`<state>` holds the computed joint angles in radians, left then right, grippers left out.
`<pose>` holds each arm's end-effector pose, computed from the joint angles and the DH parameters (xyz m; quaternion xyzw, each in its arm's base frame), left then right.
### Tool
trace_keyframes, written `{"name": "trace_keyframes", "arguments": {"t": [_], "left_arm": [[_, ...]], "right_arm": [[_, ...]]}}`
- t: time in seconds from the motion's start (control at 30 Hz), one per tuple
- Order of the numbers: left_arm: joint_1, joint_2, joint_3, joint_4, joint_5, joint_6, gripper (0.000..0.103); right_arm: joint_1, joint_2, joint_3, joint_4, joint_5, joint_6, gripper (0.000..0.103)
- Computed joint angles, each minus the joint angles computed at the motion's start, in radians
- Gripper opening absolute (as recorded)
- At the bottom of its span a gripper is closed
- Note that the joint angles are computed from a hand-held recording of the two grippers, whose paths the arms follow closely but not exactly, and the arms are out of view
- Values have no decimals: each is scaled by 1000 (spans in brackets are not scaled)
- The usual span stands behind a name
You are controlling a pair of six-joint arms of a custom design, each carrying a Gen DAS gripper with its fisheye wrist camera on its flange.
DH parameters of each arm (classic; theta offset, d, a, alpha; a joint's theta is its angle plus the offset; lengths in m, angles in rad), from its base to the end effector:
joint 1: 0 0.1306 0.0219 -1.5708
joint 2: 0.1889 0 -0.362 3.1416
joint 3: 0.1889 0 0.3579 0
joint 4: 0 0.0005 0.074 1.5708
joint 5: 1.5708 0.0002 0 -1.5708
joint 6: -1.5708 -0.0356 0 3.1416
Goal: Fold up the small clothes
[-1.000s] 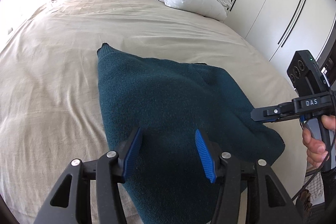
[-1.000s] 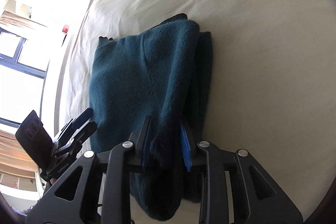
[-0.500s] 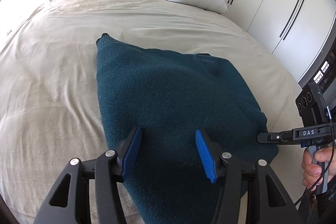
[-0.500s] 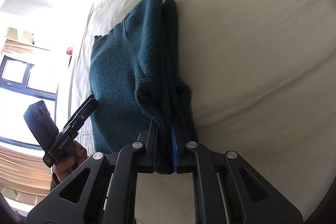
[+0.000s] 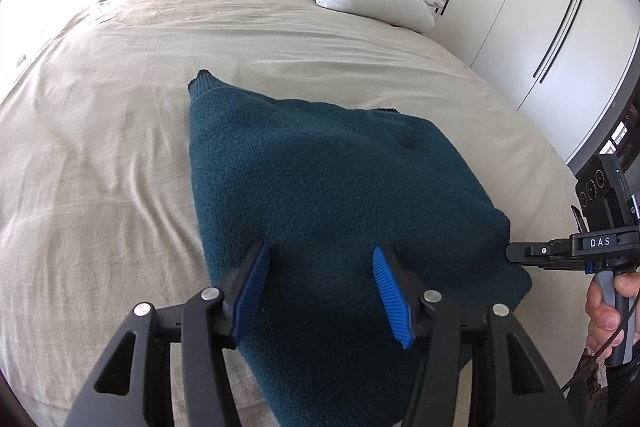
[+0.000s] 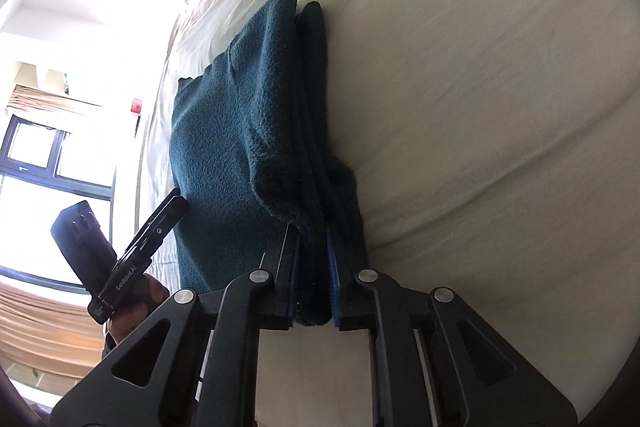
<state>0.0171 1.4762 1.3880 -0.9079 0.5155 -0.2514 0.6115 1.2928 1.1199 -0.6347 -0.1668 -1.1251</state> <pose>0.4696 -0.0100 0.3712 0.1801 0.9125 -0.2056 0.3043 0.3388 0.2441 0.3506 0.2049 0.9024 0.3332 0.1808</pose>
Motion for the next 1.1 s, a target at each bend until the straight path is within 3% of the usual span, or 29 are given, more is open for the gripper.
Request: {"name": "trace_keyframes", "arguments": {"t": [0.1, 0.13, 0.17, 0.27, 0.3, 0.33, 0.37, 0.47, 0.53, 0.6, 0.8, 0.9, 1.1], "left_arm": [[-4, -34, -16, 51, -12, 31, 57], [-9, -43, -22, 70, -24, 29, 57], [-18, -47, -26, 84, -47, 22, 57], [-47, -15, -12, 58, -124, -4, 57], [-55, 11, 0, 31, -146, -11, 57], [-55, 10, -15, 55, -152, -13, 57], [-56, 3, -30, 80, -152, -16, 58], [-71, 13, -10, 58, -182, -24, 59], [-69, 28, 4, 46, -174, -30, 59], [-64, 38, 11, 41, -159, -28, 60], [-75, 52, 29, 30, -179, -25, 61], [-77, 62, 42, 14, -179, -32, 61], [-83, 103, 96, -33, -186, -45, 63]], "right_arm": [[18, -6, 96, -189, 174, 0, 22], [28, -8, 119, -218, 237, 7, 24], [30, -17, 123, -196, 255, 24, 24], [16, -2, 126, -41, 163, 90, 24], [13, 22, 144, -16, 136, 118, 24], [9, 49, 160, -4, 121, 141, 24], [9, 90, 185, 1, 113, 144, 24], [-23, 165, 204, -6, 94, 108, 18], [-40, 157, 151, 84, 97, 94, 11], [-48, 145, 119, 114, 97, 64, 4], [-25, 109, 161, 21, 175, 93, 11], [-47, 144, 234, 33, 108, 127, 11], [-104, 304, 383, -77, 17, 120, 10]]}}
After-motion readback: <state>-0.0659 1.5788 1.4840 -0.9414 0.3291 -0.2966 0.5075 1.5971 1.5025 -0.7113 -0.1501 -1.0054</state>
